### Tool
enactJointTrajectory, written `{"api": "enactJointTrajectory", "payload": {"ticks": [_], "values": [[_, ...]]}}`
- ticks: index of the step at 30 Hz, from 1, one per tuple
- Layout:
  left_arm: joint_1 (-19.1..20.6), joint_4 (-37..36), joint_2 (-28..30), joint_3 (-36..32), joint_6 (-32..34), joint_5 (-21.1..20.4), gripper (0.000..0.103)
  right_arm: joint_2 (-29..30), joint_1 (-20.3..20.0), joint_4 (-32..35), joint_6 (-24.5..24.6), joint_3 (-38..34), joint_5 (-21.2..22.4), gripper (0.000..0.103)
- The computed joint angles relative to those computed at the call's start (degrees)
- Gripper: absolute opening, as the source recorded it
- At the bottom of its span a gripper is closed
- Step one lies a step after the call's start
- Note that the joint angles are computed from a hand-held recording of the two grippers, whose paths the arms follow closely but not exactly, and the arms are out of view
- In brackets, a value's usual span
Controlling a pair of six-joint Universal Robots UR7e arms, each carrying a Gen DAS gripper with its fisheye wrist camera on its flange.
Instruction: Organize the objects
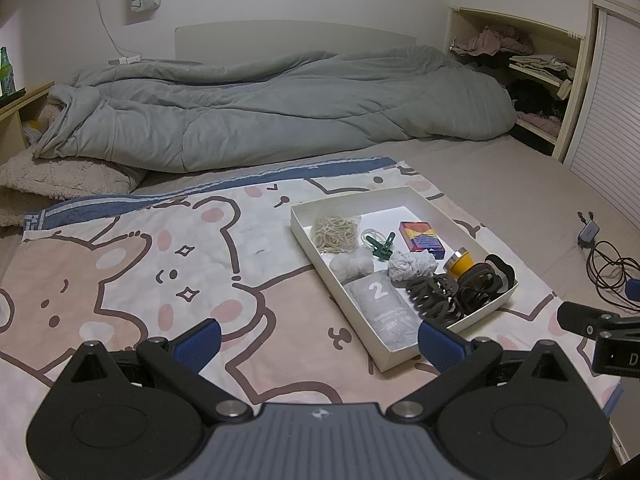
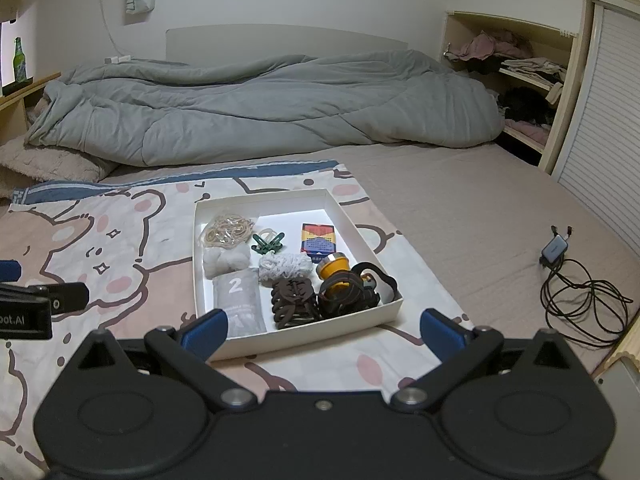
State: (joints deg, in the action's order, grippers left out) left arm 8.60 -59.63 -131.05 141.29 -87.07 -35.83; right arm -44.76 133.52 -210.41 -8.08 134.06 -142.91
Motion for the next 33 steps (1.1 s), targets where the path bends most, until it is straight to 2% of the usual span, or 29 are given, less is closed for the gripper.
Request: {"api": "enactJointTrajectory", "payload": {"ticks": [33], "values": [[-0.23, 0.47, 0.30, -0.03, -0.57, -0.04, 0.103, -0.50, -0.35, 0.32, 0.10, 0.39, 0.46, 0.103]]}}
